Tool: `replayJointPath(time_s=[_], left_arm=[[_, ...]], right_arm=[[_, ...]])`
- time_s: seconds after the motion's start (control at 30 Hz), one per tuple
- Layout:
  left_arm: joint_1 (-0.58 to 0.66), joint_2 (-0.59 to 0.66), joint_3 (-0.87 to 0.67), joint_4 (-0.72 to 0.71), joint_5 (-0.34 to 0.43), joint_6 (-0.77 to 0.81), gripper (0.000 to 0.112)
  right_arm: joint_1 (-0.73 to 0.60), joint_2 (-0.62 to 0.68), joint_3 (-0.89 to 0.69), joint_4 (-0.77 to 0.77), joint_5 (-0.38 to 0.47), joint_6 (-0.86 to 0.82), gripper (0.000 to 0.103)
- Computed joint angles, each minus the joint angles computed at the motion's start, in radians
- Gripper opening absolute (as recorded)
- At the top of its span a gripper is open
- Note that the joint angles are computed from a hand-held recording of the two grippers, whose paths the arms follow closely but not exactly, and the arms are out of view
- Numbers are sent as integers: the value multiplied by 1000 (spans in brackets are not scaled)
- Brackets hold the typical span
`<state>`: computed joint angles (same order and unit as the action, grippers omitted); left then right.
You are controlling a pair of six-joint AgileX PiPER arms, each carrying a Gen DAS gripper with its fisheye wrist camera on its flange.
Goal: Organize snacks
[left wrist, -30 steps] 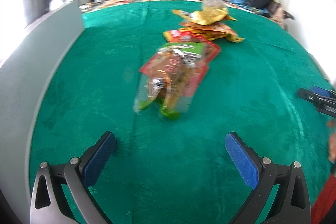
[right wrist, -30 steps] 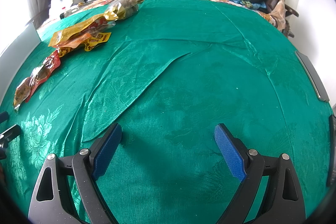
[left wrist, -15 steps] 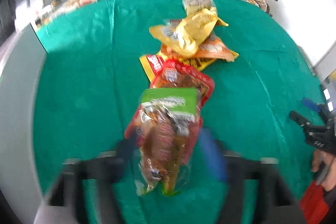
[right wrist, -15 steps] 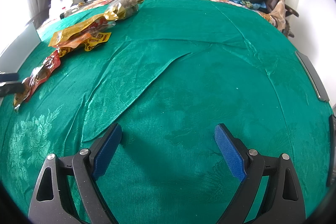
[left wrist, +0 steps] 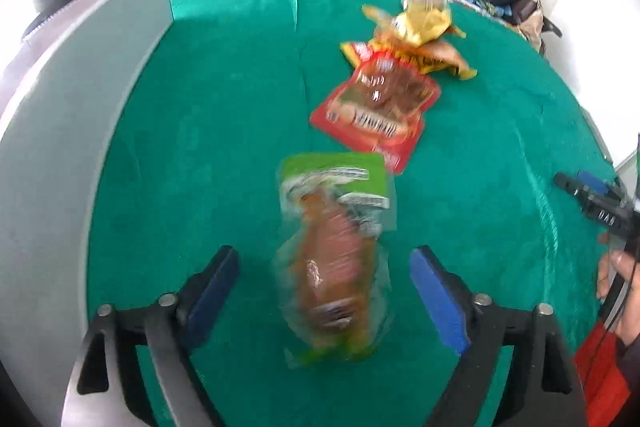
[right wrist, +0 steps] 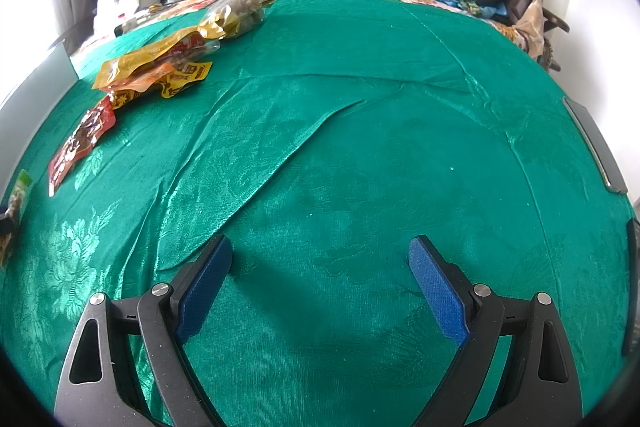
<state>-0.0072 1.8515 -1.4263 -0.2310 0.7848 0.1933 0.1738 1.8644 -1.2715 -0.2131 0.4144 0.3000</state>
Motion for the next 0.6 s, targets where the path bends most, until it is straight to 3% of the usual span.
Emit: replayJointPath(time_s=[0.23, 0.37, 0.6], left_arm=[[-25, -1, 58, 123, -143, -67, 88], [-27, 9, 93, 245, -253, -259, 96], [-28, 19, 96, 265, -274, -262, 103]], right_arm=[[-2, 0, -1, 4, 1, -5, 93], [0, 0, 0, 2, 0, -1, 93], [-1, 0, 0, 3, 1, -4, 93]])
